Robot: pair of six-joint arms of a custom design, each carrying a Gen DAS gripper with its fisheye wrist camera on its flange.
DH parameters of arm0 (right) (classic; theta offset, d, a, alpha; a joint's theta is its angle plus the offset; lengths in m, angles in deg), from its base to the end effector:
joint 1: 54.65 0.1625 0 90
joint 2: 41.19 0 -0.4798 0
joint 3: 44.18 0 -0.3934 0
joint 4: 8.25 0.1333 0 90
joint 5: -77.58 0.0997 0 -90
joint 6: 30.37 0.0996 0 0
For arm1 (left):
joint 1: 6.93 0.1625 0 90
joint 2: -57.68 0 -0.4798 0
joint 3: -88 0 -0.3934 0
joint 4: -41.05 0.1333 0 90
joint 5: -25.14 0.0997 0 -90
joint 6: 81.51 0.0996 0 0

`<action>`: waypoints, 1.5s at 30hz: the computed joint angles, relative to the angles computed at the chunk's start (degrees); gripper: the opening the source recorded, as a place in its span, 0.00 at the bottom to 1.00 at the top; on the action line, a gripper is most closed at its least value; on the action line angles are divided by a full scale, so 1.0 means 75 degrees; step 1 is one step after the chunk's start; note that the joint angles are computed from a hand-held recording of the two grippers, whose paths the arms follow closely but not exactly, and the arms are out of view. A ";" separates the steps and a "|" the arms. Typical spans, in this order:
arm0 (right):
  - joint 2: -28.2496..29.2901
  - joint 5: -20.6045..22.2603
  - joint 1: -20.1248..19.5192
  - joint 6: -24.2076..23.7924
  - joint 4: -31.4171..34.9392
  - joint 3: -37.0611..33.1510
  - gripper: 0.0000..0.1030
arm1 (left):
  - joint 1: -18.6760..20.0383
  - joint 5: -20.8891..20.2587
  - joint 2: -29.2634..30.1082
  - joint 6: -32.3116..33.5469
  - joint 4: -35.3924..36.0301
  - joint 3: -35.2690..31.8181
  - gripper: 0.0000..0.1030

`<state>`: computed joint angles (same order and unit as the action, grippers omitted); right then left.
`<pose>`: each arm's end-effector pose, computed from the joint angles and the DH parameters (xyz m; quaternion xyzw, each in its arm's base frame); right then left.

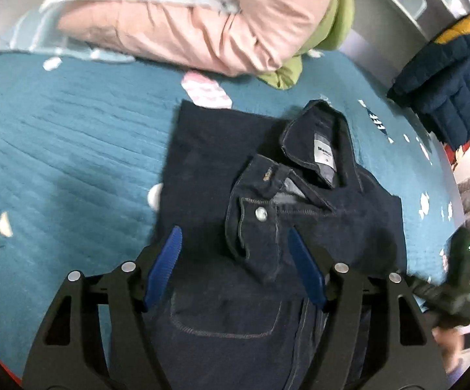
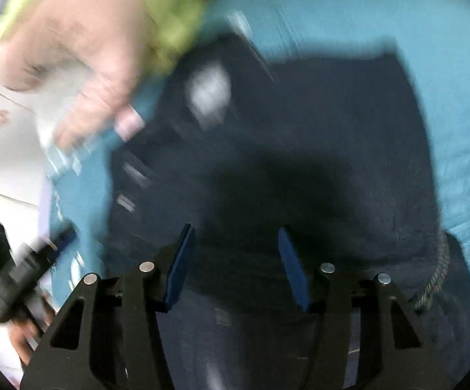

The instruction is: Fold large clothes

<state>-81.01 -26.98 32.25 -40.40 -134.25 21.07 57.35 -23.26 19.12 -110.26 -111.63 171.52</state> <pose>0.0627 -0.8441 0.2243 0.0480 -0.9866 0.0763 0.1358 -0.1550 -0.7813 0.1430 -0.0791 0.9219 -0.2886 0.2461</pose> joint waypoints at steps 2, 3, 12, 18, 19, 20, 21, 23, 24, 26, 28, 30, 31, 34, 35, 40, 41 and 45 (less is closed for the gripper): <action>0.0034 0.0695 -0.0244 0.0089 0.0792 -0.0456 0.47 | 0.0205 -0.0101 0.0125 -0.0191 0.0391 -0.0442 0.67; -0.0056 0.1128 -0.0311 0.0097 0.0780 -0.0550 0.50 | 0.0257 -0.0008 0.0178 -0.0194 0.0573 -0.0621 0.67; 0.1004 -0.0276 -0.0440 0.0821 0.1182 -0.3690 0.70 | 0.0912 0.0258 0.1131 -0.0236 0.2820 -0.3154 0.74; 0.1991 0.0240 -0.0730 0.1443 0.2896 -0.5761 0.70 | 0.1138 -0.0020 0.1771 -0.0072 0.3865 -0.4481 0.75; 0.2133 0.0290 -0.0738 0.1512 0.3088 -0.6019 0.70 | 0.1189 -0.0139 0.1894 -0.0083 0.4182 -0.4756 0.80; 0.2348 0.0306 -0.0718 0.1616 0.3251 -0.6342 0.70 | 0.1236 -0.0197 0.2006 -0.0250 0.4534 -0.5007 0.81; 0.2496 0.0345 -0.0741 0.1721 0.3422 -0.6622 0.71 | 0.1262 -0.0159 0.2102 -0.0354 0.4758 -0.5210 0.82; 0.2941 0.0523 -0.0774 0.1849 0.3616 -0.7371 0.71 | 0.1263 0.0019 0.2222 -0.0266 0.4680 -0.5345 0.85; 0.2890 0.0660 -0.0815 0.1940 0.3498 -0.7266 0.67 | 0.1247 0.0099 0.2310 -0.0266 0.4829 -0.5497 0.85; 0.2636 0.0593 -0.0828 0.1889 0.3119 -0.6735 0.57 | 0.1203 0.0381 0.2484 -0.0145 0.5139 -0.5791 0.83; 0.2575 0.0332 -0.0785 0.1600 0.3020 -0.6601 0.17 | 0.1164 0.0534 0.2508 0.0031 0.5029 -0.5759 0.64; 0.2434 0.0575 -0.0820 0.1461 0.2899 -0.6327 0.10 | 0.1105 0.0566 0.2411 0.0387 0.4640 -0.5523 0.36; 0.2220 0.0665 -0.0816 0.1277 0.2470 -0.5851 0.09 | 0.1063 0.0627 0.2390 0.0454 0.4670 -0.5502 0.25; 0.1876 0.0640 -0.0712 0.0770 0.1750 -0.5126 0.08 | 0.0955 0.0674 0.2020 0.1129 0.3658 -0.4721 0.14; 0.1695 0.0784 -0.0692 0.0683 0.1467 -0.4817 0.08 | 0.0913 0.0596 0.1850 0.1277 0.3260 -0.4408 0.13; 0.1018 0.1136 -0.0460 0.0196 0.0807 -0.3799 0.08 | 0.0586 0.0284 0.1015 0.1844 0.1556 -0.2951 0.10; 0.0819 0.1168 -0.0394 0.0094 0.0614 -0.3490 0.08 | 0.0474 0.0306 0.0862 0.1910 0.1282 -0.2693 0.10; -0.0017 0.1328 -0.0210 -0.0199 -0.0008 -0.2259 0.08 | 0.0138 0.0101 0.0177 0.2114 0.0169 -0.1488 0.09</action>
<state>-81.14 -17.02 30.68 -41.89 -134.31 4.13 58.38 -22.50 20.45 -94.41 -110.36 160.36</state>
